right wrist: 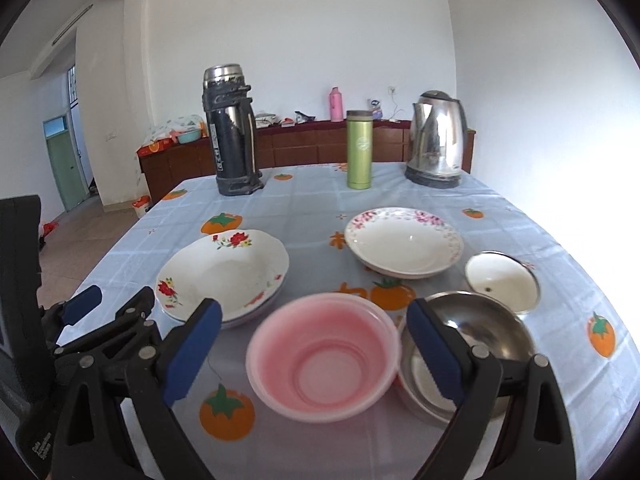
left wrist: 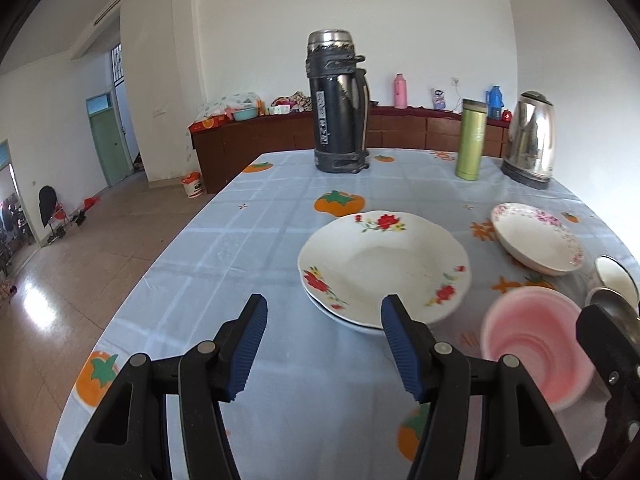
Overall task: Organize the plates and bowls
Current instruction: 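Withdraw both grippers and move toward the pink-rimmed floral plate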
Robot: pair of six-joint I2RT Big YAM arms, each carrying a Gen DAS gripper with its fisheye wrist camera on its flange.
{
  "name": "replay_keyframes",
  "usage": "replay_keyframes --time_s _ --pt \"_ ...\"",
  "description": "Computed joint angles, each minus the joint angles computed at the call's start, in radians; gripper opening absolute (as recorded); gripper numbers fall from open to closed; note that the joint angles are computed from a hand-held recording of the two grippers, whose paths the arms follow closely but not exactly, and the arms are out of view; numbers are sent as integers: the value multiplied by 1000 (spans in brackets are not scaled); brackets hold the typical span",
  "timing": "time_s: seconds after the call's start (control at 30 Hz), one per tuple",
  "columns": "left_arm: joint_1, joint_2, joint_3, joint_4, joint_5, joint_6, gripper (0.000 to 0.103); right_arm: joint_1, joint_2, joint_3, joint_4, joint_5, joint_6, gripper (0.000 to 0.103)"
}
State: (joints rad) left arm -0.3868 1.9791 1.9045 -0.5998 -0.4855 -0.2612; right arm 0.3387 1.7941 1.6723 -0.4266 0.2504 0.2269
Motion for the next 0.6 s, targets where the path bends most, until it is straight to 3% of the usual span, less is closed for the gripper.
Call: replay_keyframes --time_s 0.27,0.6 --pt "-39 -69 -83 27 -12 -11 64 -8 -100 -127 48 -2 11 95" --pt "-73 -86 -105 38 -40 -1 65 -30 -163 -204 77 -3 28 95"
